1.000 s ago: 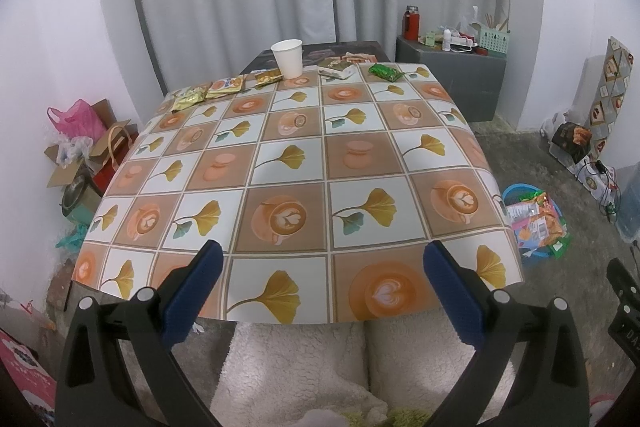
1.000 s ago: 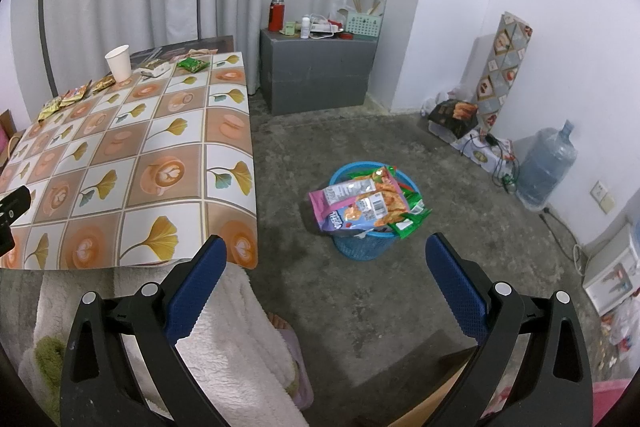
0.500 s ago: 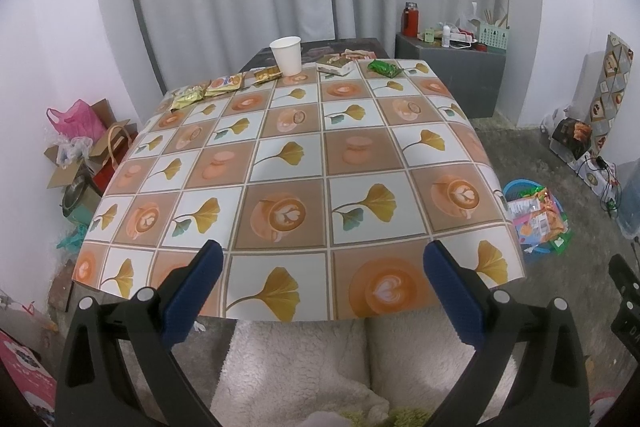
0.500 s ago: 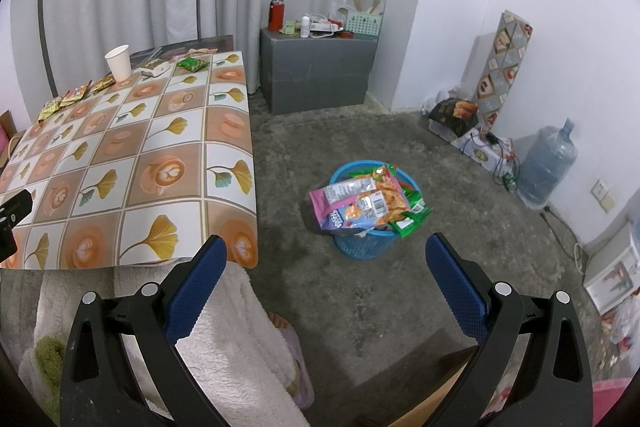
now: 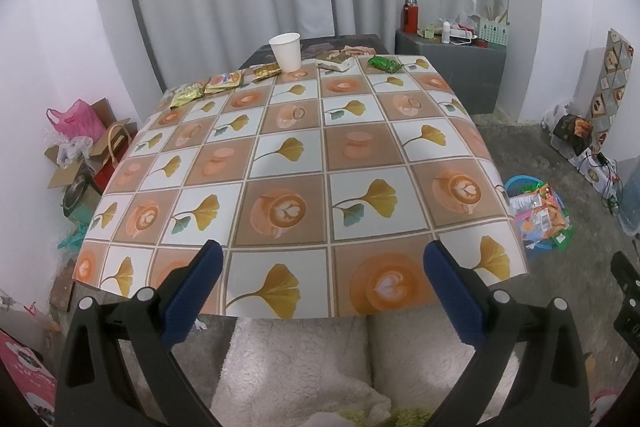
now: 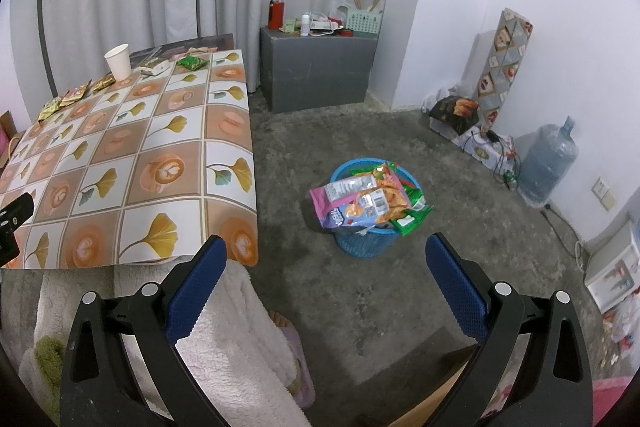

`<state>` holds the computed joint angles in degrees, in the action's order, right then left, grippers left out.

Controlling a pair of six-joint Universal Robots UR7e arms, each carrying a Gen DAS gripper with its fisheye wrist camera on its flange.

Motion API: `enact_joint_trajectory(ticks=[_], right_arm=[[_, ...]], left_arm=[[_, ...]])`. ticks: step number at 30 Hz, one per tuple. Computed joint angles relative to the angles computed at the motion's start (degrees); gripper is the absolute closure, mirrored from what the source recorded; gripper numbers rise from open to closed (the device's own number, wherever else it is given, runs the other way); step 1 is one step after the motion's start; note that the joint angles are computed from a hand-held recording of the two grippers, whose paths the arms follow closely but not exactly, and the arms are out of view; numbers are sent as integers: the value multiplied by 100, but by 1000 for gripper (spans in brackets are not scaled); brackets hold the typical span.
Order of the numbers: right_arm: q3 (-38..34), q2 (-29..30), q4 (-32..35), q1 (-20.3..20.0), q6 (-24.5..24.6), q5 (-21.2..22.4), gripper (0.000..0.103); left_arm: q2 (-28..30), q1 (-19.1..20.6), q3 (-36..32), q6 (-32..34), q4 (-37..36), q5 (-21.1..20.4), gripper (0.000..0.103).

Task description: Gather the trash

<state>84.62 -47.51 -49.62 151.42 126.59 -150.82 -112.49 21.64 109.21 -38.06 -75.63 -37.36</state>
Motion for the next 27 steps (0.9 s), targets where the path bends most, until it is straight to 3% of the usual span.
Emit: enact_joint_trajectory(ticks=[16, 27], right_arm=[[-11, 78, -296, 42, -154, 118, 7], [-171, 252, -787, 1, -744, 142, 7]], left_arm=[[-194, 98, -96, 76, 324, -56, 5], [-395, 437, -274, 327, 505, -170, 5]])
